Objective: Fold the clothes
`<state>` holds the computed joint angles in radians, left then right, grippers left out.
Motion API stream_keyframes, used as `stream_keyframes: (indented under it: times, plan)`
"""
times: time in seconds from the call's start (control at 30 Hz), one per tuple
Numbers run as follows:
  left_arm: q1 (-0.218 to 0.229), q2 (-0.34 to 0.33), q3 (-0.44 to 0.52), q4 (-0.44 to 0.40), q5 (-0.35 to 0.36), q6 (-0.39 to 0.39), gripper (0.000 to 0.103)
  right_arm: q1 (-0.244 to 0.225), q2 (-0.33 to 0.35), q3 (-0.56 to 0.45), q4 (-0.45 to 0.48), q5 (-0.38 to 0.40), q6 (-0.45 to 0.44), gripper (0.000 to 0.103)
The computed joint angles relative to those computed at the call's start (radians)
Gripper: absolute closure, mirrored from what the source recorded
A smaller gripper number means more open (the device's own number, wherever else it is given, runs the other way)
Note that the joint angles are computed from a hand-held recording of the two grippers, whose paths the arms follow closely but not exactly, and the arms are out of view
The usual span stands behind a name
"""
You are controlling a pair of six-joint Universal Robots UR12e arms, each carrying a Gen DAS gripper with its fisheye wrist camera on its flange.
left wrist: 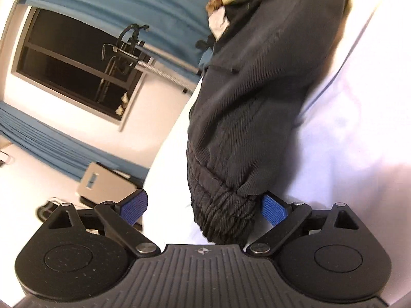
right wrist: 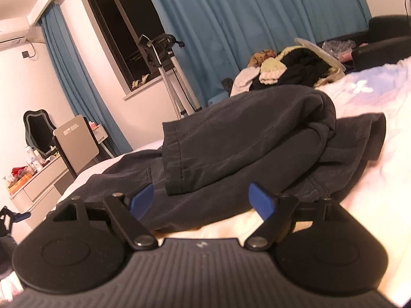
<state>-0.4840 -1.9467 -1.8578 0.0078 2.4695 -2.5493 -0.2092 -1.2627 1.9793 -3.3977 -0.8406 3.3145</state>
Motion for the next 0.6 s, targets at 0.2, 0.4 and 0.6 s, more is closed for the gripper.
stream_keyframes:
  times: [0.2,0.4,0.6]
  plan:
    - [-0.014,0.080,-0.018,-0.008,-0.143,-0.329,0.007,-0.001,-0.008,0.011,-0.094,-0.054,0.002,0.019]
    - [-0.027,0.059,0.054,-0.014,-0.312,-0.764,0.007,-0.032,-0.012,0.002,-0.109,-0.078,0.082,0.019]
    - [0.031,0.043,0.062,-0.067,-0.566,-1.170,0.007,-0.100,0.001,-0.030,-0.017,-0.100,0.355,0.019]
